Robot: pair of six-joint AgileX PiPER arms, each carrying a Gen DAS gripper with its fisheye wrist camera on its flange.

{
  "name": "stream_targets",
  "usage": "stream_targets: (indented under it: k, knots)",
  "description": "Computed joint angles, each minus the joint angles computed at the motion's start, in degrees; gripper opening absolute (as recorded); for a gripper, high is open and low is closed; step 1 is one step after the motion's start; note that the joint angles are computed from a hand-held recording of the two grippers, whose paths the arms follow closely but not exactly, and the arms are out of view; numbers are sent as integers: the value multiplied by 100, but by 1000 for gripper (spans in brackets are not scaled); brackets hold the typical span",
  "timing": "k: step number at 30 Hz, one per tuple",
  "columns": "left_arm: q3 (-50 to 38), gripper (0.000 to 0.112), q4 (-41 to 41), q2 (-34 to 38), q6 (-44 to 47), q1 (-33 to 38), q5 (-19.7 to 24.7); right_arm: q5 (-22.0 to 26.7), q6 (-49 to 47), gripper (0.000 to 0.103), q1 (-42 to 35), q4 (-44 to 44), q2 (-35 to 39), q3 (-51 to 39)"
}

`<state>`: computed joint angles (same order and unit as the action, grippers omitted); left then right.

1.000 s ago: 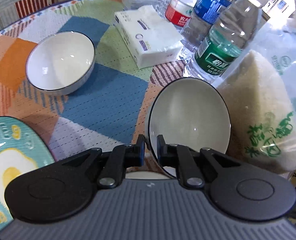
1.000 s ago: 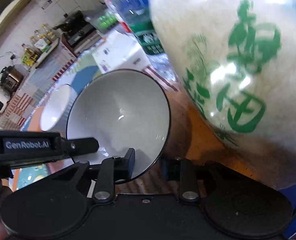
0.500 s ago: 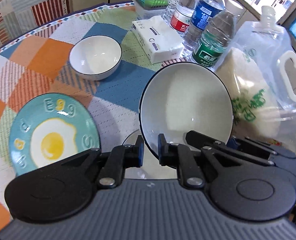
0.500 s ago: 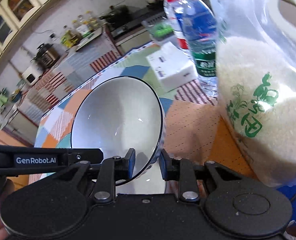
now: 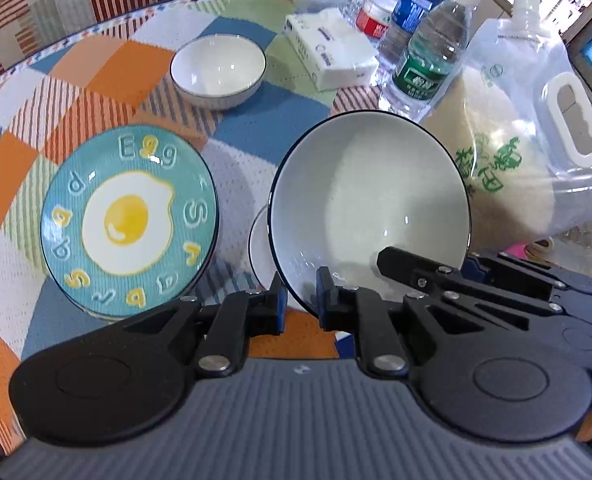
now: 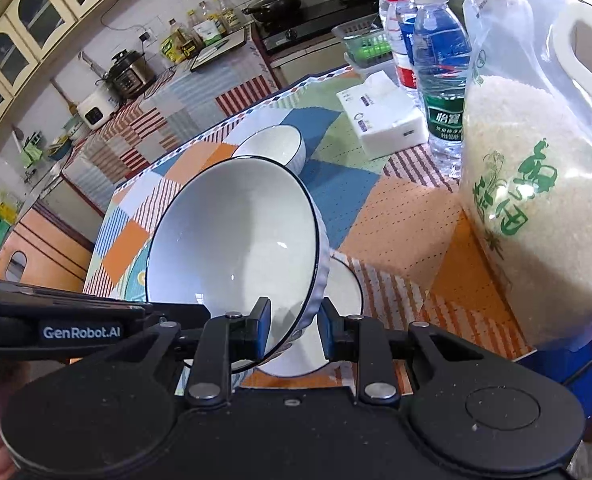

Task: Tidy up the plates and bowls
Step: 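Lower the held bowl into the second bowl and open both tools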

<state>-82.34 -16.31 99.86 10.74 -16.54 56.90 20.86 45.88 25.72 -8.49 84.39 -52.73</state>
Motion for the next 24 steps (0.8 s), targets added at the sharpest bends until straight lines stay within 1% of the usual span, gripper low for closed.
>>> stream_targets:
  k: [2, 4, 12, 14, 15, 18, 24]
  knots:
    - [57, 13, -36, 4, 49, 20, -33, 42, -137, 30, 18, 82, 14, -12]
    - [107, 13, -49, 37, 57, 32, -64, -15, -207, 30, 15, 123, 70, 25]
    - [9, 13, -40, 503, -89, 39, -15, -119, -808, 29, -68, 639, 491, 21]
    - [-52, 13, -100, 627, -105, 72, 34, -157, -932, 29, -62, 591, 620, -6]
    - [-112, 13, -129, 709, -139, 94, 96, -139, -1034, 29, -61, 559, 693, -43]
    - [-254, 13, -242, 901, -206, 139, 222, -44, -1674, 29, -141, 886, 855, -161]
    - [-384, 15, -315, 1163, -407, 167, 320, 98, -1502, 29, -87, 426, 1020, -323]
